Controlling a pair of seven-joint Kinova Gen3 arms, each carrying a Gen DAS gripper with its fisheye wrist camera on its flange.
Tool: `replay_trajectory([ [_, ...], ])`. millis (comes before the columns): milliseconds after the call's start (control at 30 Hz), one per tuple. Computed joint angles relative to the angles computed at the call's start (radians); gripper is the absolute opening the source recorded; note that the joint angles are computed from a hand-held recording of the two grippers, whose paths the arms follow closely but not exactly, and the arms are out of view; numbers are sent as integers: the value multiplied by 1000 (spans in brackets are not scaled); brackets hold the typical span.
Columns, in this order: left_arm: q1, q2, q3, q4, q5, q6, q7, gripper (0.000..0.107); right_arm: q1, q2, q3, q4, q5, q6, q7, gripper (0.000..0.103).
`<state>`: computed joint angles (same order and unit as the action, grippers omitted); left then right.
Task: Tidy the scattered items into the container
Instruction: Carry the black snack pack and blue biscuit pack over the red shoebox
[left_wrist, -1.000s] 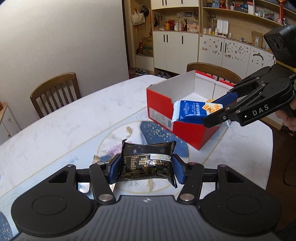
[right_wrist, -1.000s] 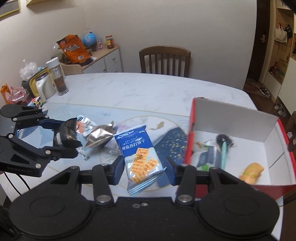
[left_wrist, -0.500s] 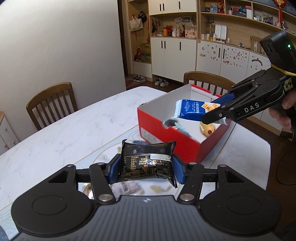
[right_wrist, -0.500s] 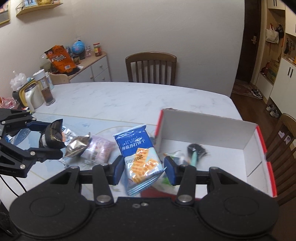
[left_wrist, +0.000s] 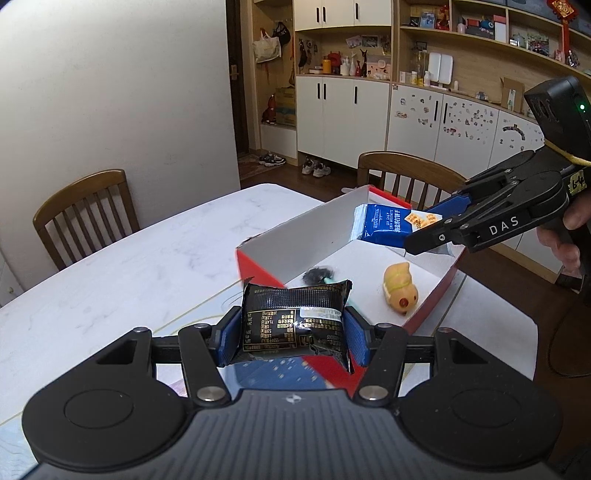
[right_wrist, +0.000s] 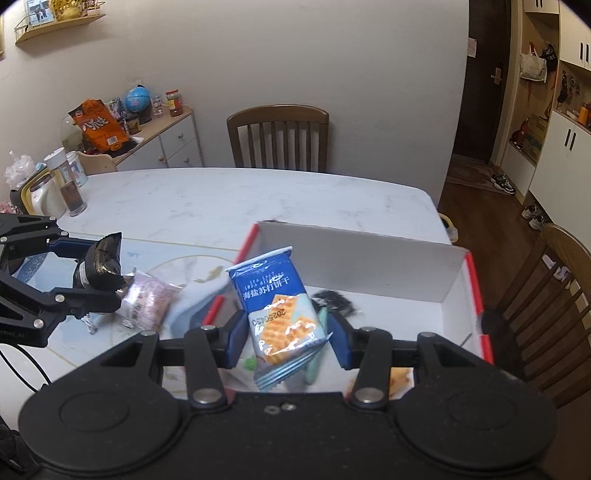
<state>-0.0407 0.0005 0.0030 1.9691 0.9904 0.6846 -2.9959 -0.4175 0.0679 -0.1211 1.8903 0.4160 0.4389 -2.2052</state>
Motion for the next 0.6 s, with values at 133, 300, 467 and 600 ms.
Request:
replay_trajectory([
  [133, 34, 28, 35, -20, -21, -40, 47, 57, 47, -12, 9, 15, -74, -12, 97, 46],
  [300, 82, 72, 84, -57, -86, -91, 131, 57, 101, -13, 20, 25, -173, -20, 222, 46],
  [467, 131, 132, 131, -114, -198, -125, 258, 57, 150, 6, 31, 21, -269, -25, 350, 46],
  [600, 167, 184, 164, -159, -305, -152, 361, 57, 175, 34, 41, 3, -310, -10, 417, 46],
])
